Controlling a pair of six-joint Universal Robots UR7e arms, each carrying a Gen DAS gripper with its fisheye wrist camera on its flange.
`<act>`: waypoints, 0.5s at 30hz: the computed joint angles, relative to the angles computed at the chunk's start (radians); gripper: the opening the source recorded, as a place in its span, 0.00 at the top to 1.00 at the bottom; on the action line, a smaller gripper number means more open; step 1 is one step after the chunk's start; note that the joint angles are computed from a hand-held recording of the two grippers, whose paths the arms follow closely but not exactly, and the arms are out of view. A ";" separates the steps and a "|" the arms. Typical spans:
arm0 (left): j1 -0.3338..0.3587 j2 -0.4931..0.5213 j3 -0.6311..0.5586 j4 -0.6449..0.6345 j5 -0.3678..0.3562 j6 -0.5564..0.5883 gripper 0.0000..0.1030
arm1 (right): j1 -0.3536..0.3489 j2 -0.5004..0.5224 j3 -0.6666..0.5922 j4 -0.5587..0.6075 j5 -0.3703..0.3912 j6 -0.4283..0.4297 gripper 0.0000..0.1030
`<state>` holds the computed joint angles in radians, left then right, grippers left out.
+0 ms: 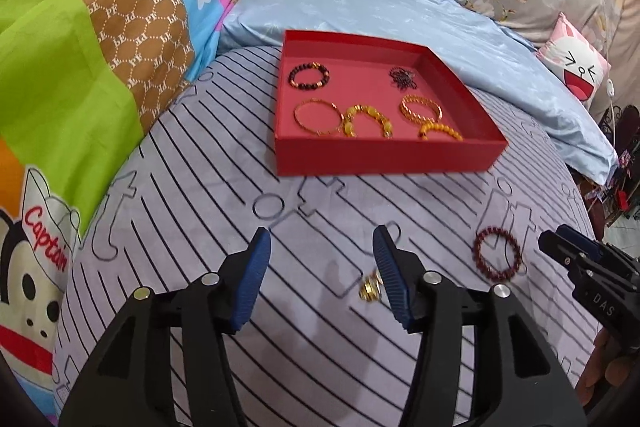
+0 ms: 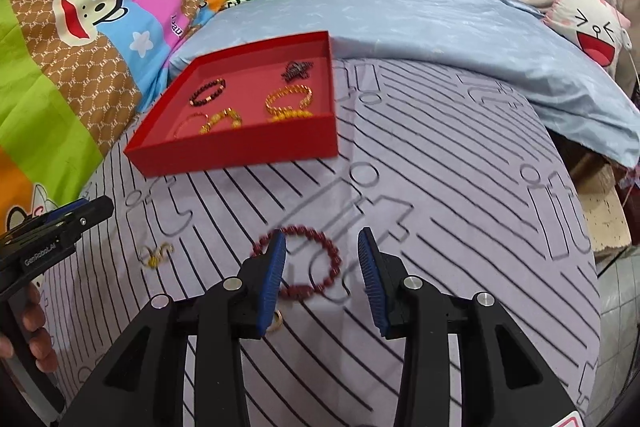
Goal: Organize jewelry
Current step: 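Grasp the dark red bead bracelet with the right tool while the left tool grasps a gold hoop earring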
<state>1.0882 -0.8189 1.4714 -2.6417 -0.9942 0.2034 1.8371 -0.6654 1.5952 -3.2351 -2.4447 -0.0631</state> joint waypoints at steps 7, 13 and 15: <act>-0.004 -0.032 0.086 -0.009 0.001 -0.010 0.51 | -0.004 -0.023 0.078 -0.007 -0.019 0.045 0.64; -0.004 -0.022 0.091 -0.012 -0.009 -0.011 0.51 | -0.008 -0.029 0.103 -0.006 -0.005 0.073 0.64; -0.004 -0.013 0.086 -0.012 -0.009 -0.010 0.51 | -0.008 -0.028 0.102 -0.005 -0.002 0.072 0.64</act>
